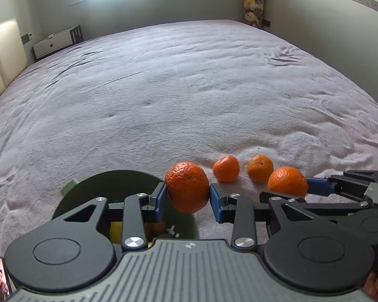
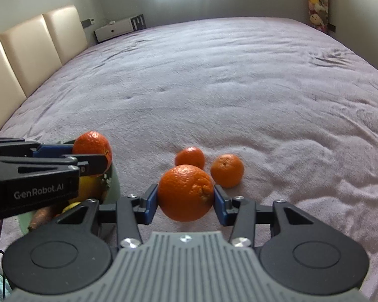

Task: Organize fruits
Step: 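Grasp a mandarin with the right tool while the left tool grasps another mandarin, then carry both mandarins over the colander and open both tools to drop them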

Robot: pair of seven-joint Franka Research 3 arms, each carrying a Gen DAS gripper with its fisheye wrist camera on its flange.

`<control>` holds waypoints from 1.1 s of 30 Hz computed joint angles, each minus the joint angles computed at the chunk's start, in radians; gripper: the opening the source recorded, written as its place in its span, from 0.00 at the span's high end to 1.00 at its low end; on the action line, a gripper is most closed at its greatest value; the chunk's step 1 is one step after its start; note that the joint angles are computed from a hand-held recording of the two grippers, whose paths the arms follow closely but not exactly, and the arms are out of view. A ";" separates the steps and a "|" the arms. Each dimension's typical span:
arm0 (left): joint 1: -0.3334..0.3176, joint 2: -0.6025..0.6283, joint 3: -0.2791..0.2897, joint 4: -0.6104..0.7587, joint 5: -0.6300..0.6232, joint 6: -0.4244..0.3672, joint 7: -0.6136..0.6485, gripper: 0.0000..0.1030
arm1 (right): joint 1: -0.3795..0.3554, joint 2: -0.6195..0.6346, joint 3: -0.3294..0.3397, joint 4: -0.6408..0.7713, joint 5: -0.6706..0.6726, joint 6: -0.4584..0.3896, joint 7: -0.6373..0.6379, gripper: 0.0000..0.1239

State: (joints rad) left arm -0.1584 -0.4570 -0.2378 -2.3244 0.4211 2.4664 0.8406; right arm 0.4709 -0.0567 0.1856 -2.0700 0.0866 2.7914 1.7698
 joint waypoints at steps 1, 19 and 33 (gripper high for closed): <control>-0.001 -0.011 0.003 -0.005 -0.004 -0.006 -0.001 0.60 | 0.004 -0.003 0.001 0.000 0.009 0.006 -0.010 0.65; 0.020 -0.211 0.084 -0.123 -0.141 -0.073 0.011 0.60 | 0.095 0.016 0.031 0.066 0.228 0.042 -0.311 0.65; 0.037 -0.266 0.175 -0.227 -0.289 -0.046 0.024 0.60 | 0.117 0.125 0.041 0.158 0.253 -0.004 -0.403 0.65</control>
State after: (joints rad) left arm -0.1214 -0.7230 -0.0624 -2.5510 0.1317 2.4201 0.8644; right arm 0.5883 0.0681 0.2262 -1.9122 0.3391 2.7875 1.3672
